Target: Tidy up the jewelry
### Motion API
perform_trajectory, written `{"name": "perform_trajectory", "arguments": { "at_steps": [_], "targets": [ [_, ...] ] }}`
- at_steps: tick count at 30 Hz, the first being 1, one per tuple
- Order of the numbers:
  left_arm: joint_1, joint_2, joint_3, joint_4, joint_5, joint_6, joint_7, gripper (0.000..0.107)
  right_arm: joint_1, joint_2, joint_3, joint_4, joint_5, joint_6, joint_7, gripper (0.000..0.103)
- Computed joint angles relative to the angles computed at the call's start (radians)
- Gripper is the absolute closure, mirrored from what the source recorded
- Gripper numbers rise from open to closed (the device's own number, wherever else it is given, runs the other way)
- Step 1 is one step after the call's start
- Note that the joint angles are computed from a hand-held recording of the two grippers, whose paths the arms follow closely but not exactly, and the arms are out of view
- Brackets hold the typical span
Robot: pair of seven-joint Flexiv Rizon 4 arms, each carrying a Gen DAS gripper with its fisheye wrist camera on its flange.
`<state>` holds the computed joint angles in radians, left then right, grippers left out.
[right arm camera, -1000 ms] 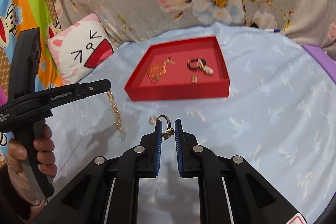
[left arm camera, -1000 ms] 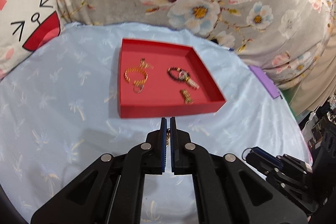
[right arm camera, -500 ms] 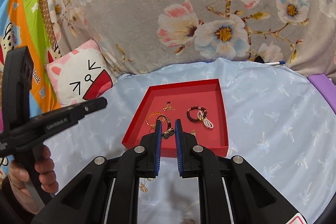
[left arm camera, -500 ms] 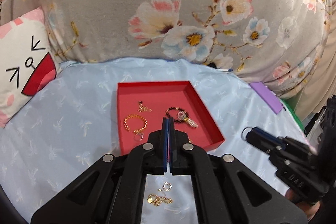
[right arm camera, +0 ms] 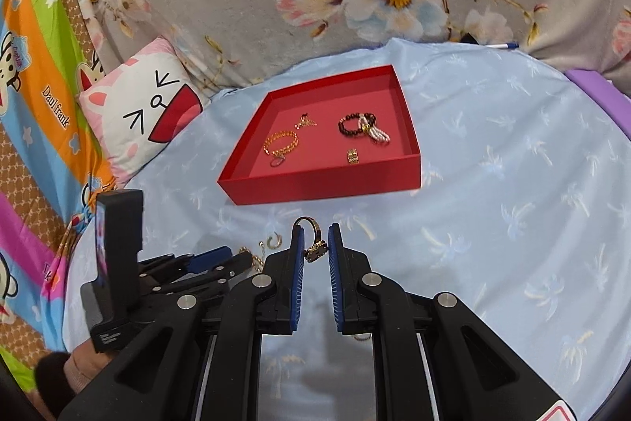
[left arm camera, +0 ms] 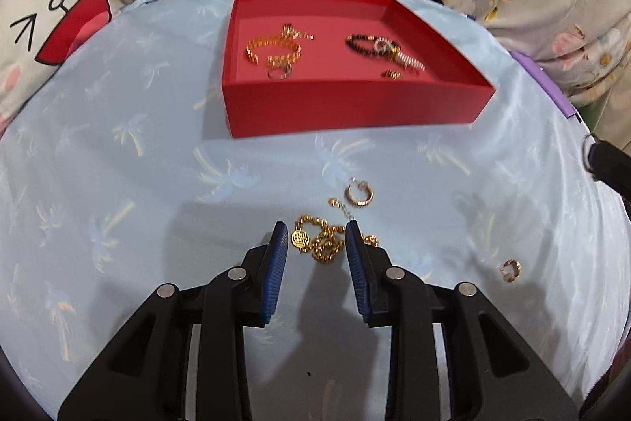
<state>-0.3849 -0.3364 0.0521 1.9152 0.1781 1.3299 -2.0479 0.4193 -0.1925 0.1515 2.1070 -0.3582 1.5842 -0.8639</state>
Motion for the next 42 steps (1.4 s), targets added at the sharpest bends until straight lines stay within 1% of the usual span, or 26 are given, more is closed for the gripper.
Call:
{"name": "perform_trajectory", "arguments": {
  "at_steps": [1,3,4,5,6,8,10,12,18,22,26,28,30,32,34,35,37,39,42],
  "targets": [
    [-0.014,-0.003,0.016,-0.003,0.022,0.010,-0.020,0.078,0.001,0.001,-0.002,0.004,-0.001,0.001,0.003,0.092],
    [-0.020,-0.006,0.023,-0.006,0.039,0.012,-0.025,0.078,0.003,0.003,-0.006,0.011,-0.001,0.003,0.008,0.092],
    [-0.020,-0.007,0.023,-0.006,0.043,0.016,-0.026,0.082,0.004,0.002,-0.008,0.013,-0.003,0.005,0.013,0.092],
    [-0.020,-0.010,0.023,-0.006,0.048,0.021,-0.025,0.094,0.004,0.001,-0.007,0.012,-0.002,0.006,0.013,0.092],
    [-0.018,-0.012,0.021,-0.006,0.047,0.025,-0.020,0.096,0.004,0.000,-0.008,0.012,-0.002,0.007,0.015,0.092],
    [-0.010,-0.011,0.013,0.002,0.036,0.039,-0.012,0.097,0.000,-0.002,-0.003,0.010,0.002,0.007,0.010,0.092],
    [-0.020,-0.011,0.025,-0.001,0.046,0.043,-0.016,0.103,-0.002,-0.003,0.001,0.010,0.006,0.005,0.007,0.092],
    [0.008,-0.005,-0.009,0.018,0.002,0.053,0.017,0.103,-0.001,-0.004,0.001,0.009,0.008,0.005,0.007,0.092],
    [0.010,0.034,-0.015,0.044,-0.034,0.092,0.038,0.103,0.011,-0.005,-0.015,0.011,-0.006,0.014,0.015,0.092],
    [0.045,0.077,-0.056,0.068,-0.097,0.124,0.091,0.103,0.016,-0.002,-0.016,0.008,-0.013,0.014,0.019,0.092],
    [0.048,0.109,-0.057,0.044,-0.114,0.130,0.121,0.103,0.018,-0.006,-0.021,-0.014,-0.027,0.014,0.012,0.092],
    [0.068,0.119,-0.078,0.027,-0.144,0.133,0.161,0.103,0.010,-0.018,-0.012,-0.043,-0.024,0.009,-0.005,0.092],
    [0.075,0.119,-0.082,0.001,-0.158,0.131,0.183,0.103,-0.013,-0.042,0.018,-0.090,0.001,-0.001,-0.041,0.092],
    [0.055,0.107,-0.049,-0.056,-0.119,0.115,0.164,0.103,-0.029,-0.067,0.042,-0.141,0.028,-0.016,-0.074,0.092],
    [0.056,0.083,-0.039,-0.115,-0.106,0.099,0.164,0.103,-0.065,-0.106,0.089,-0.212,0.076,-0.040,-0.128,0.092],
    [0.066,0.072,-0.046,-0.135,-0.116,0.095,0.175,0.103,-0.078,-0.128,0.109,-0.251,0.100,-0.055,-0.153,0.092],
    [0.096,0.038,-0.076,-0.177,-0.165,0.090,0.211,0.103,-0.110,-0.178,0.157,-0.333,0.153,-0.091,-0.212,0.092],
    [0.120,0.001,-0.102,-0.213,-0.217,0.085,0.249,0.103,-0.123,-0.224,0.183,-0.408,0.194,-0.128,-0.261,0.092],
    [0.148,-0.060,-0.136,-0.269,-0.293,0.067,0.302,0.103,-0.086,-0.278,0.144,-0.489,0.203,-0.174,-0.283,0.092]
  ]
}}
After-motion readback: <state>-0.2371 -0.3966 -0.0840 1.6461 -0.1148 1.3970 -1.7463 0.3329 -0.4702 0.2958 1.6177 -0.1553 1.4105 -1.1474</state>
